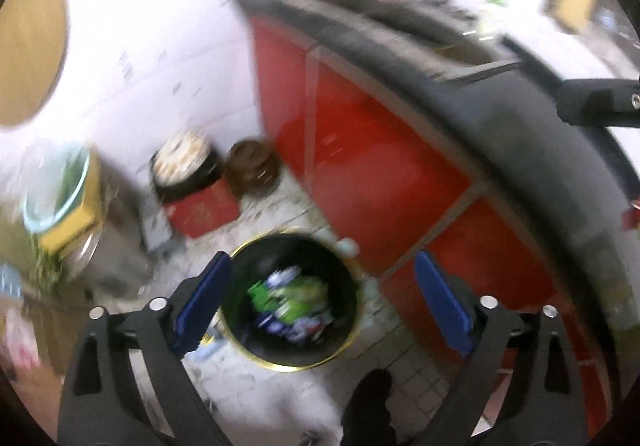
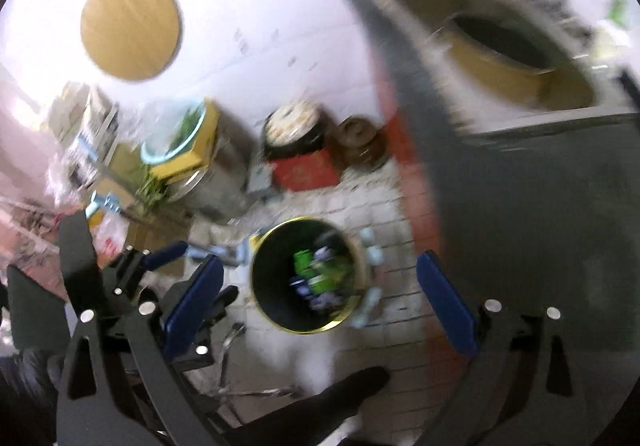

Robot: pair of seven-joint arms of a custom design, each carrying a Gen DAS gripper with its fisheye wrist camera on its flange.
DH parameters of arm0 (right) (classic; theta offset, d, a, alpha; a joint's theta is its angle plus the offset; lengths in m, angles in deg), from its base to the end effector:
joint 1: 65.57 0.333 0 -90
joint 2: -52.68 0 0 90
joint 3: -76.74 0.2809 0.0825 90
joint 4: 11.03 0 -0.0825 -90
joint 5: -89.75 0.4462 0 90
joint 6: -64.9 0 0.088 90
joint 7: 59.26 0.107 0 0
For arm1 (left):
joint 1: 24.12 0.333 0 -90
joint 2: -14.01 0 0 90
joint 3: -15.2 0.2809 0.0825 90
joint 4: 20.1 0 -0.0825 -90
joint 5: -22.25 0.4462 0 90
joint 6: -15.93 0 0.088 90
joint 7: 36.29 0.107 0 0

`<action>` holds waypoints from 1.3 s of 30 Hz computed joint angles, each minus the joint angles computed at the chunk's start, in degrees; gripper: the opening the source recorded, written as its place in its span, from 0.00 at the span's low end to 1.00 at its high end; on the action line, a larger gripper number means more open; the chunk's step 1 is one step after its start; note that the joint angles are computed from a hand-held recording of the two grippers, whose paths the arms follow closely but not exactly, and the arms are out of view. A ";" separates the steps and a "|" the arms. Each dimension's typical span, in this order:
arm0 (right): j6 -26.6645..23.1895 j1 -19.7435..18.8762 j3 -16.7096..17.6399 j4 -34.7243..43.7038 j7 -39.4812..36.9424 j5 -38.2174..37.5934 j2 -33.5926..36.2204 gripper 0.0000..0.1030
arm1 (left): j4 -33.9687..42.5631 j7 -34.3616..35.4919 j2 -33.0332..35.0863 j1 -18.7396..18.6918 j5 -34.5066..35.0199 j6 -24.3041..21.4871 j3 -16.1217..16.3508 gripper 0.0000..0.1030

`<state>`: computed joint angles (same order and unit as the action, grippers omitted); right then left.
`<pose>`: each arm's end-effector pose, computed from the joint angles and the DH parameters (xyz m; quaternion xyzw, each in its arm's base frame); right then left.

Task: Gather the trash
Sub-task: 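Raise both open tools back over the countertop, then grasp the red cup with the left tool while the right tool grasps the yellow tape roll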

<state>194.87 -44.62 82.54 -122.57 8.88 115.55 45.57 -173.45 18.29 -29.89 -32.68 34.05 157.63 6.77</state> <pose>0.5532 0.2935 0.5340 -0.8547 0.4310 -0.0042 0.2892 0.4269 -0.1272 0.4750 -0.7405 0.6010 -0.2090 0.2163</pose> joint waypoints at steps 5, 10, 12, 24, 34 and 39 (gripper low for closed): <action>3.33 -5.30 -3.06 -11.24 3.59 -5.52 -15.35 0.93 | 11.92 7.41 10.75 -7.30 -3.76 4.38 -0.35 0.89; 3.75 -14.09 -5.56 -21.39 9.67 -12.22 -30.15 0.93 | 26.52 17.33 24.02 -13.85 -8.45 7.45 -2.80 0.89; 3.03 -18.34 -6.83 -24.77 11.70 -14.54 -35.68 0.93 | 32.68 21.20 29.22 -16.11 -11.65 7.32 -3.80 0.89; -3.58 -36.32 -12.47 -37.14 14.15 -21.31 -56.38 0.93 | 56.25 28.48 47.73 -20.85 -10.23 -0.05 -12.75 0.91; -3.61 -38.71 -13.28 -38.43 12.92 -19.58 -56.89 0.93 | 63.79 26.46 53.96 -22.75 -4.94 -2.74 -12.99 0.91; -2.09 -38.15 -13.73 -37.16 11.45 -18.88 -53.14 0.93 | 68.63 26.92 58.31 -23.40 -3.49 -4.01 -12.77 0.91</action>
